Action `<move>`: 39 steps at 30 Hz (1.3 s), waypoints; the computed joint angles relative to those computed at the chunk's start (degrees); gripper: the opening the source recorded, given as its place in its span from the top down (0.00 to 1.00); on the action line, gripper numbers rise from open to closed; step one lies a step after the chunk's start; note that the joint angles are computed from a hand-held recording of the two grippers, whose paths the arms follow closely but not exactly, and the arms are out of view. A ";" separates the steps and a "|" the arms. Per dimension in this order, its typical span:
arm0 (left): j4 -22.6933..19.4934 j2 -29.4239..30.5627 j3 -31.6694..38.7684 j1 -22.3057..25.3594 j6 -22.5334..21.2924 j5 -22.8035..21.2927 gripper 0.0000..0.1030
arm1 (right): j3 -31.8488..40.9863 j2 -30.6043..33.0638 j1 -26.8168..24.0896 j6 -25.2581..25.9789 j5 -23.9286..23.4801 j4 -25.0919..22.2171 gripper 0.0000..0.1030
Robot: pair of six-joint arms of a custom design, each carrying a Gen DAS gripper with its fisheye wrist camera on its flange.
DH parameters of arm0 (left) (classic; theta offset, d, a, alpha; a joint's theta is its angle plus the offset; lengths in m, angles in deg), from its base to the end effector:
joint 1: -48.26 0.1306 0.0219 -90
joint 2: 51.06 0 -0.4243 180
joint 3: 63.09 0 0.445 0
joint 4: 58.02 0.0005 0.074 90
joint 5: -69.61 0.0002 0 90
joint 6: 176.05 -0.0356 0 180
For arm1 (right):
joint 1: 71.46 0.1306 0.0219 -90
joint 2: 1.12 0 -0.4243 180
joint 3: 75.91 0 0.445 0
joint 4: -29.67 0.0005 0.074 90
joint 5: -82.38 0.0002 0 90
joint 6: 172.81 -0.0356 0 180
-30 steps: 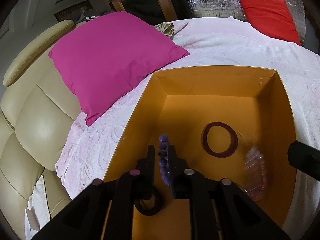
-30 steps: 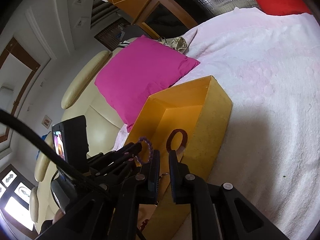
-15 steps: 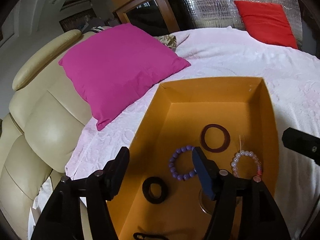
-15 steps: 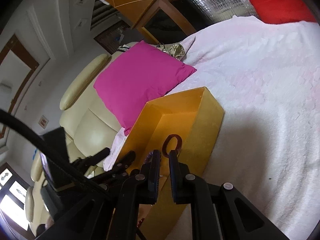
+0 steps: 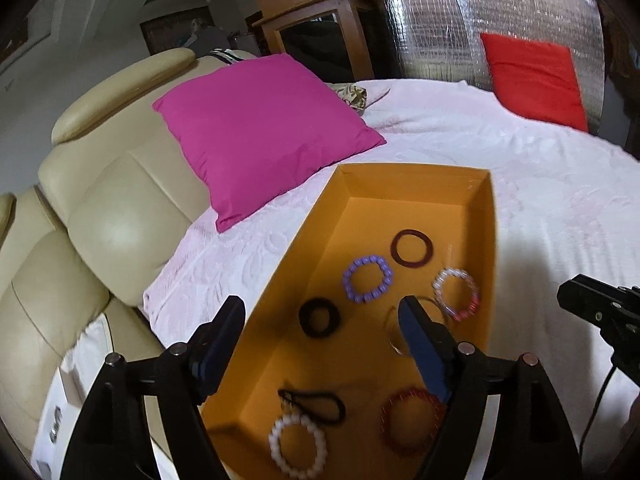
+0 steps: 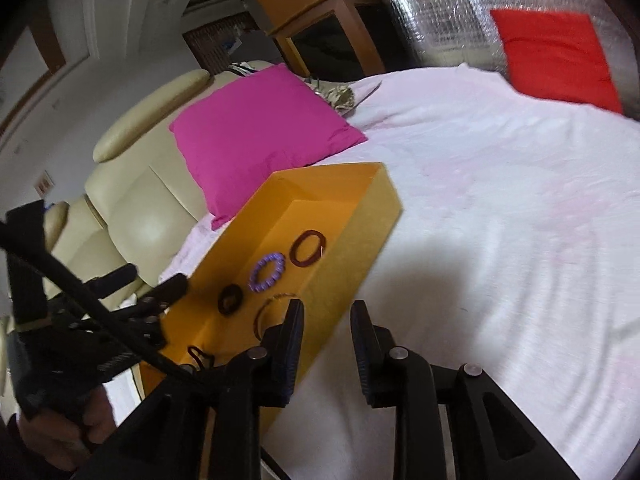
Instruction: Organize jewelry
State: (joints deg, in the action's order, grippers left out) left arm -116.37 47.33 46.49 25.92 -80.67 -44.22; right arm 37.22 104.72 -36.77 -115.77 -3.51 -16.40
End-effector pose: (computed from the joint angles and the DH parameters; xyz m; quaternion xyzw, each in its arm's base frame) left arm 0.5535 -0.2124 0.5584 0.0597 0.9120 0.1010 0.3930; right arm 0.5480 0.3756 0.5265 0.0019 0.9013 0.2136 0.3769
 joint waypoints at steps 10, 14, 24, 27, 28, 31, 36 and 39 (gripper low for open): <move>1.33 -9.75 -6.84 -3.55 3.06 -6.84 0.15 | -4.29 -8.88 5.50 1.50 10.52 -4.55 0.51; 1.23 -13.39 -8.31 -4.08 3.54 -5.37 0.15 | -2.99 -10.42 9.16 2.41 16.20 -9.43 0.51; 2.55 -21.54 -11.20 -5.99 3.64 -6.56 0.15 | 1.96 -11.44 16.79 -0.70 25.95 -18.94 0.47; 2.57 -23.59 -12.15 -6.94 2.59 -7.87 0.15 | 3.66 -11.24 18.67 -2.22 27.80 -20.99 0.46; 2.50 -24.26 -12.46 -7.20 2.24 -7.83 0.15 | 4.33 -11.00 19.31 -2.62 28.79 -21.70 0.46; 2.73 -26.21 -13.46 -8.24 0.48 -8.52 0.15 | 5.90 -10.50 20.76 -3.51 30.49 -23.37 0.45; 2.89 -28.28 -14.34 -8.90 -0.24 -10.16 0.14 | 8.27 -9.20 22.15 -5.76 32.38 -26.13 0.44; 2.15 -28.72 -14.11 -8.14 0.77 -10.32 0.13 | 8.75 -8.86 22.47 -6.28 32.77 -26.87 0.44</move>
State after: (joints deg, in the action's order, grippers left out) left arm -114.22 18.61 32.38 17.78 -79.90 -54.54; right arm 45.97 95.86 -14.30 -122.06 29.26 -43.27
